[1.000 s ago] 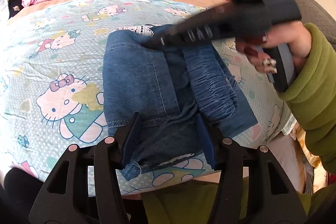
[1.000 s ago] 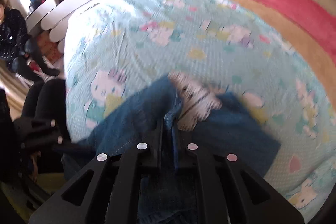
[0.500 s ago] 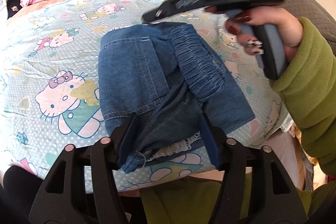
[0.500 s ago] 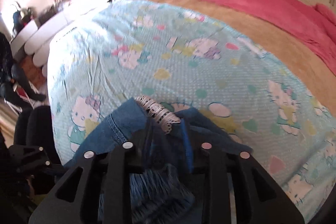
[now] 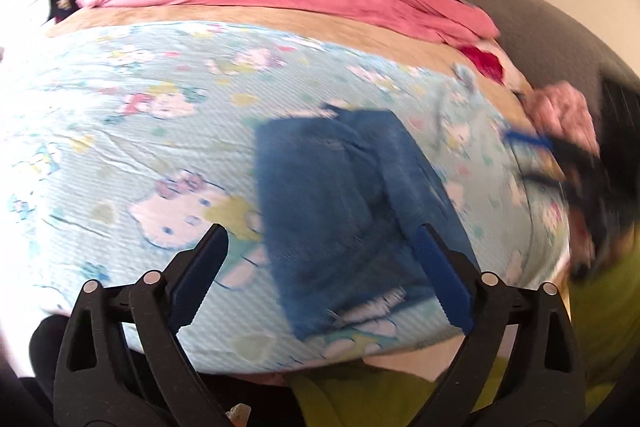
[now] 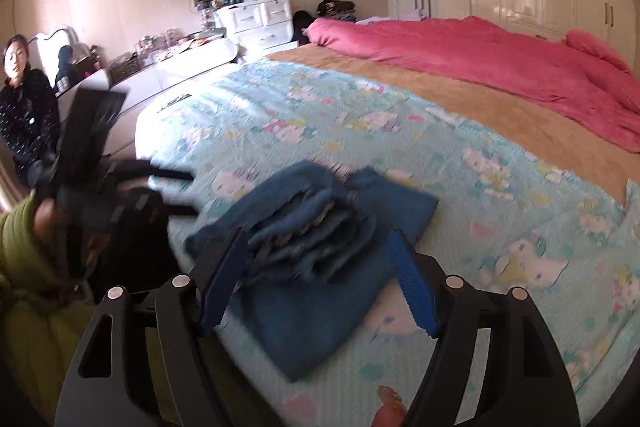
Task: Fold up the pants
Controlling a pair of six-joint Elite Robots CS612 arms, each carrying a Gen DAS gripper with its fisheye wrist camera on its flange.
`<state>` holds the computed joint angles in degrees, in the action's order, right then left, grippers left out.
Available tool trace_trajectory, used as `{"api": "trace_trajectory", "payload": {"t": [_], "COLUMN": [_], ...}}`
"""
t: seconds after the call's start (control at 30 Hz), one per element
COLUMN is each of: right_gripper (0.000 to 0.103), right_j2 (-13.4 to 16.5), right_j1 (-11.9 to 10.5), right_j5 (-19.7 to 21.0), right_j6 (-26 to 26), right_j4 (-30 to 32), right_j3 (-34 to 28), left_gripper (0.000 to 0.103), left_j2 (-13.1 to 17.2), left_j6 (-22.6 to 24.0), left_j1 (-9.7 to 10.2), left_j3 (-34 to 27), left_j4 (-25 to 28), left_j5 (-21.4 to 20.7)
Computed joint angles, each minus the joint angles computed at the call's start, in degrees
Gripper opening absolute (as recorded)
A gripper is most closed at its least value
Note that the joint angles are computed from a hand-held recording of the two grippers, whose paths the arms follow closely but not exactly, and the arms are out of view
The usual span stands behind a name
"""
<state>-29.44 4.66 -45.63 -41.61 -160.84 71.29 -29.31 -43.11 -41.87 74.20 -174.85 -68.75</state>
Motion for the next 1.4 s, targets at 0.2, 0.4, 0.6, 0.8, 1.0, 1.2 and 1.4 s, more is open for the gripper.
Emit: {"api": "trace_trajectory", "payload": {"t": [0.2,0.4,0.6,0.8,1.0,1.2,1.4], "right_gripper": [0.071,0.062,0.049,0.024,0.005,0.01,0.016], "right_j2": [-2.53,-2.39,-0.67,1.54,-0.37,1.4,0.56], "right_j1": [1.37,4.4,6.97,8.31,6.82,7.32,6.5], "right_j5": [-0.38,-3.53,-7.86,-10.25,-6.81,-9.79,-6.96], "right_j6": [-13.07,-24.05,-28.16,-26.0,-30.57,-26.1,-24.57], "right_j4": [4.19,2.06,-2.7,-0.75,10.02,12.87,14.63], "right_j3": [5.99,7.22,5.37,1.63,2.2,0.01,0.43], "left_gripper": [0.076,0.05,0.05,0.05,0.054,0.056,0.058], "left_j2": [0.84,4.57,7.61,8.25,8.55,8.55,7.79], "left_j6": [-1.85,0.96,1.03,1.79,1.64,1.44,1.01], "left_j1": [2.09,3.64,4.35,4.38,4.63,4.29,3.97], "left_j3": [-3.78,-12.04,-17.12,-18.06,-17.86,-17.32,-15.91], "left_j4": [4.84,12.46,18.45,19.02,17.71,16.17,14.67], "left_j5": [-1.17,-7.15,-9.64,-9.5,-10.41,-8.9,-7.86]}}
